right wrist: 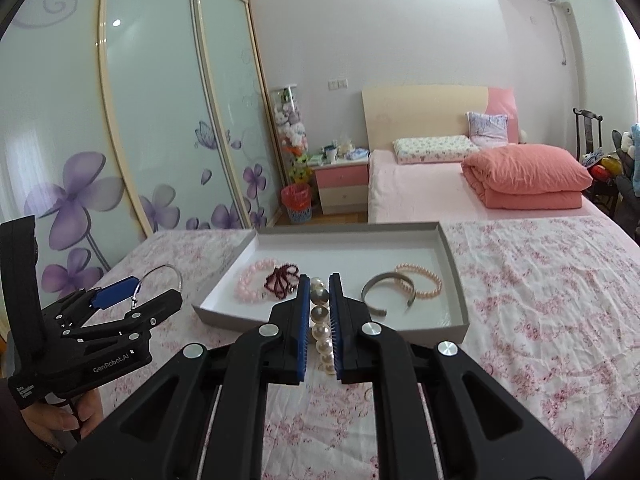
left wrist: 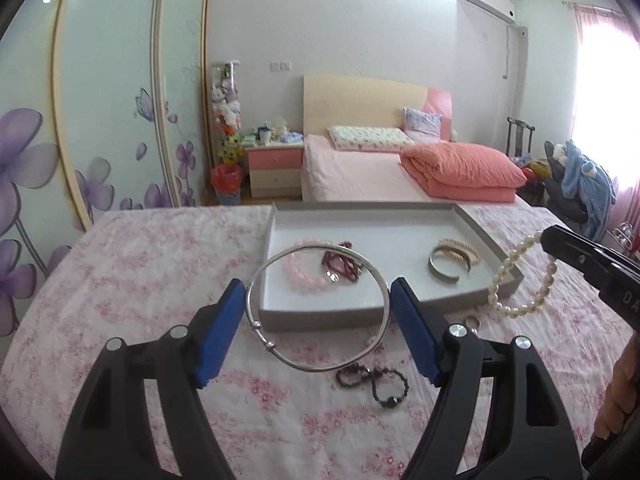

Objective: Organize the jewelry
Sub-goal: 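Carry the silver bangle and white pearl bracelet over the tray with both tools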

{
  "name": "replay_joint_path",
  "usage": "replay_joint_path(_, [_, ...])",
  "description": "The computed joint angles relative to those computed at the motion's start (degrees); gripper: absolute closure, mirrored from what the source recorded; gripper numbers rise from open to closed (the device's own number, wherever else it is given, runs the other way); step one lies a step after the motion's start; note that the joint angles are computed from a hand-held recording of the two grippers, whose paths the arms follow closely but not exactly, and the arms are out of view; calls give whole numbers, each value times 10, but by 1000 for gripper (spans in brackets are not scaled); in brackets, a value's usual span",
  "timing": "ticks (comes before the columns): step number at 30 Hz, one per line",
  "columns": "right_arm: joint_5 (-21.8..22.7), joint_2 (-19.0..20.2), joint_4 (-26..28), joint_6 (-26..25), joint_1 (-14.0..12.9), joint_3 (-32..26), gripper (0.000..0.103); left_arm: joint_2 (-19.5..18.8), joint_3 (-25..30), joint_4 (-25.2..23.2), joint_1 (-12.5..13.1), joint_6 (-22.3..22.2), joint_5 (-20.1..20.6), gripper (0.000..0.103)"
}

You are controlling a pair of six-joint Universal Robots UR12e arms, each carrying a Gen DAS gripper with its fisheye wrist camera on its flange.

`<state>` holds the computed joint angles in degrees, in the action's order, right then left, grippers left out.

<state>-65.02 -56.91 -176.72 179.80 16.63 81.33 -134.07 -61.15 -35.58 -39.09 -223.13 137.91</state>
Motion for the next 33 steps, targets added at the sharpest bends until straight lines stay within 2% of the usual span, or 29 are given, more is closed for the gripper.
replay_joint_path(8, [-5,4,-37,16,1,-5,93,-9,17,0,-6,0,51,31])
replay_joint_path(17, [-4,10,-61,25,1,-18,93,-18,37,-2,-6,10,73,31])
replay_joint_path(27, [-10,23,-68,32,2,-45,93,-32,64,8,-1,41,76,31])
replay_joint_path(33, [-16,44,-37,40,5,-82,93,-40,79,14,10,57,56,31])
